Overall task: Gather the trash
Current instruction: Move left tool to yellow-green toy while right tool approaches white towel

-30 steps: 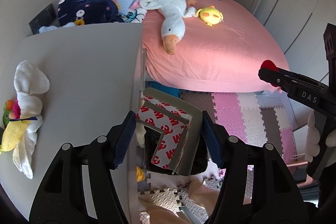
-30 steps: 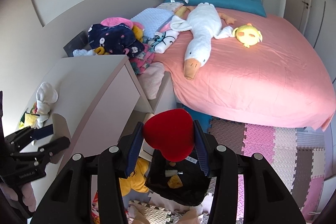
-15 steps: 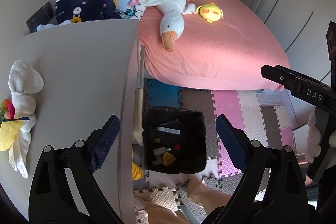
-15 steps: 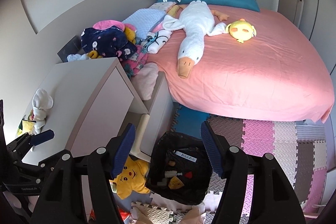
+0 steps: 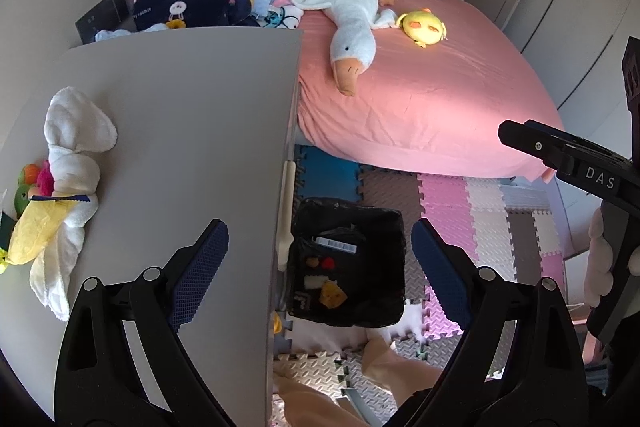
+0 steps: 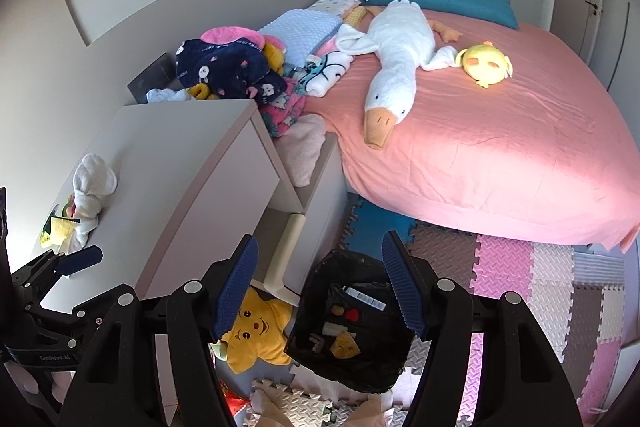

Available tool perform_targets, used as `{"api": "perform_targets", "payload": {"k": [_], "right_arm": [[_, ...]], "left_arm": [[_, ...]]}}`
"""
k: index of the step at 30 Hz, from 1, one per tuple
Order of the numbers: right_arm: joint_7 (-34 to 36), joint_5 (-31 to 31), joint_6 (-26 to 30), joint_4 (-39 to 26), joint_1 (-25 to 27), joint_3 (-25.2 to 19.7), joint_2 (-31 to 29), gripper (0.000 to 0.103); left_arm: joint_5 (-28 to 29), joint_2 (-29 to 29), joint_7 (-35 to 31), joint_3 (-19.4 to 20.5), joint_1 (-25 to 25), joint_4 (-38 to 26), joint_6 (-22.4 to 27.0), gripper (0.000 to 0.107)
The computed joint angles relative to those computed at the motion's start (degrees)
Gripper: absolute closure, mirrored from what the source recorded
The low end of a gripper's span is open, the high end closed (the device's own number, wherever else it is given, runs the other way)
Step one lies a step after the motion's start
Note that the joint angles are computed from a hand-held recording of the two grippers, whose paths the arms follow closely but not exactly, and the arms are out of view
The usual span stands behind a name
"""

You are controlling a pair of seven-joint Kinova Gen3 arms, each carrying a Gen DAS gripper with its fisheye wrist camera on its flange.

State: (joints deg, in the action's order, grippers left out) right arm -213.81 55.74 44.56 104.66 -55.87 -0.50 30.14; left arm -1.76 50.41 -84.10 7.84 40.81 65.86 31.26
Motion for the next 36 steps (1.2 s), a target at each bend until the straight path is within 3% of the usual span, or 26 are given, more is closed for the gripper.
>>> {"api": "perform_targets", "payload": {"k": [13,21,36], "right_arm": [[13.83,-3.93,-2.80,-8.45,1.49,0.85,3.99,0.038],[21.93,-6.95,-5.49,-13.69,0.92,3.25,6.62,0.038],[41.52,-17.67,-9.40,-27.64,1.79,5.73,13.39,0.038]], "left_arm": [[-0.40,-4.25,6.68,-3.45,-1.71,9.08,-6.21,0.018],[-2.42,-7.92,13.01,-7.45,-1.50,15.58,-10.69,0.018],[-7.25,-13.47,25.72,-16.23,-0.27,26.43,-14.63,0.018]]}}
